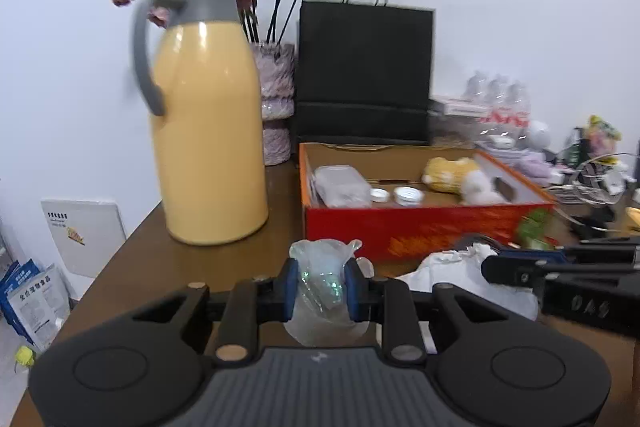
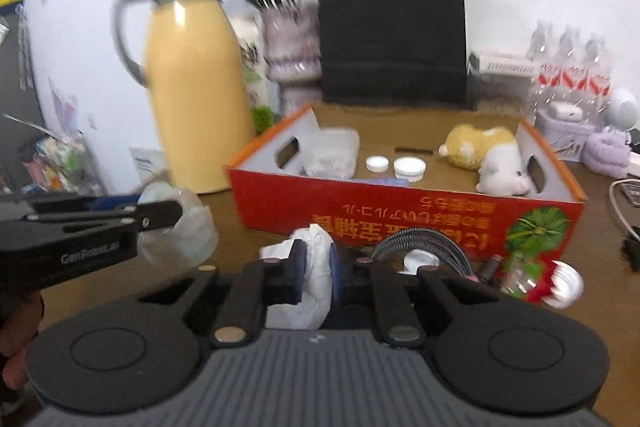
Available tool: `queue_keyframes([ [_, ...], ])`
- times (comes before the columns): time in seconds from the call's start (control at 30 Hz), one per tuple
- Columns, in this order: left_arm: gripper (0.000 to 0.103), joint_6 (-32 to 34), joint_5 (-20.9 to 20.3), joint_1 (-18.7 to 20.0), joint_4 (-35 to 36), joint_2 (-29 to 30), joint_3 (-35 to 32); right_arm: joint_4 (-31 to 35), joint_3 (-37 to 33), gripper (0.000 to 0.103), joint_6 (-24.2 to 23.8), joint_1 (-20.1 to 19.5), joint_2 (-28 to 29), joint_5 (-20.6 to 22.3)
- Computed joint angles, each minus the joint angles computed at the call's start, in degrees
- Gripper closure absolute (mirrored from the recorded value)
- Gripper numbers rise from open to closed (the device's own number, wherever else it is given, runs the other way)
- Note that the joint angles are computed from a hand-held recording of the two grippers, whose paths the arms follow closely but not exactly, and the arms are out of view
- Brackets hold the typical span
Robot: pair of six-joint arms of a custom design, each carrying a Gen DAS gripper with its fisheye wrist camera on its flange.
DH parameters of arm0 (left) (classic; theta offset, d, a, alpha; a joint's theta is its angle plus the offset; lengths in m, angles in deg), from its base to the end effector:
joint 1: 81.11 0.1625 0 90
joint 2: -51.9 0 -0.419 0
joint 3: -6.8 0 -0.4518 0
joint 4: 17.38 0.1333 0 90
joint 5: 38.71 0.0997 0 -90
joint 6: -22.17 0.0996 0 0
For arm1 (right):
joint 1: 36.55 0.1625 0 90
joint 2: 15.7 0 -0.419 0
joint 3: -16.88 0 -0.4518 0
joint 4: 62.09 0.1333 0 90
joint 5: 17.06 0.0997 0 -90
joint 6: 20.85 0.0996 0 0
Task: Organize objects
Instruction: 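Grasp the clear plastic bag with the left gripper while the right grasps the white tissue, then drop the plastic bag and tissue into the cardboard box by opening both grippers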
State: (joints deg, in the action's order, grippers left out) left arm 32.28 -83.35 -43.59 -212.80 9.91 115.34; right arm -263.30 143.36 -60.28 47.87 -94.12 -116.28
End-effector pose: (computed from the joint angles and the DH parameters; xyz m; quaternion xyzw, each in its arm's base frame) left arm -0.3617 -0.5351 0.0364 0.3423 0.8101 -0.4177 0.2281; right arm 0.0663 -0.5278 0.2814 0.2070 -0.8247 0.4560 0.2630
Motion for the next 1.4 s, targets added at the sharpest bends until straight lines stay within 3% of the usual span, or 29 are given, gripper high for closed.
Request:
queue_keyframes([
  [0.1, 0.080, -7.4, 1.5, -3.6, 3.2, -5.7, 8.5, 3.1, 8.0, 0.090, 0.4, -1.4, -9.4, 4.7],
  [0.27, 0.080, -20.6, -0.4, -7.9, 13.8, -12.9, 17.0, 7.3, 20.4, 0.090, 1.1, -4.9, -24.8, 6.4],
  [0.47, 0.080, -19.9, -0.1, -11.0, 13.4, -12.6, 18.3, 11.0, 27.0, 0.090, 1.0, -8.2, -35.4, 6.4],
  [0.67, 0.080, -17.7, -1.5, -10.1, 11.7, -11.5, 16.5, 11.6, 26.4, 0.090, 2.1, -10.4, -39.1, 10.6],
  [0.73, 0.080, -15.2, -2.6, -8.8, 10.5, -10.8, 14.4, 10.0, 24.6, 0.090, 1.7, -9.8, -37.2, 10.6],
  [0.8, 0.080, -8.7, -4.2, -7.0, 6.6, -8.7, 10.7, 9.0, 21.8, 0.090, 1.3, -9.1, -34.6, 11.0],
  [0.93, 0.080, 3.6, -6.8, -3.1, 2.4, -2.3, -0.9, 7.1, 10.7, 0.090, 0.8, -5.1, -23.9, 10.4],
  [1.07, 0.080, 7.9, -9.2, 1.0, 7.7, 4.4, -16.0, 10.9, -4.4, 0.090, 1.4, -0.9, -11.0, 8.4],
  [1.27, 0.079, 6.8, -5.2, 5.9, 26.3, 16.9, -38.4, 26.7, -27.1, 0.090, 2.6, 1.4, 8.6, -1.4],
  [1.33, 0.065, 5.5, -5.7, 7.6, 32.7, 19.7, -43.0, 31.3, -32.2, 0.087, 2.8, 1.1, 13.0, -5.1],
  [1.4, 0.064, 6.9, -5.5, 8.5, 34.7, 21.6, -45.1, 36.1, -35.3, 0.078, 3.7, 0.4, 15.7, -7.0],
])
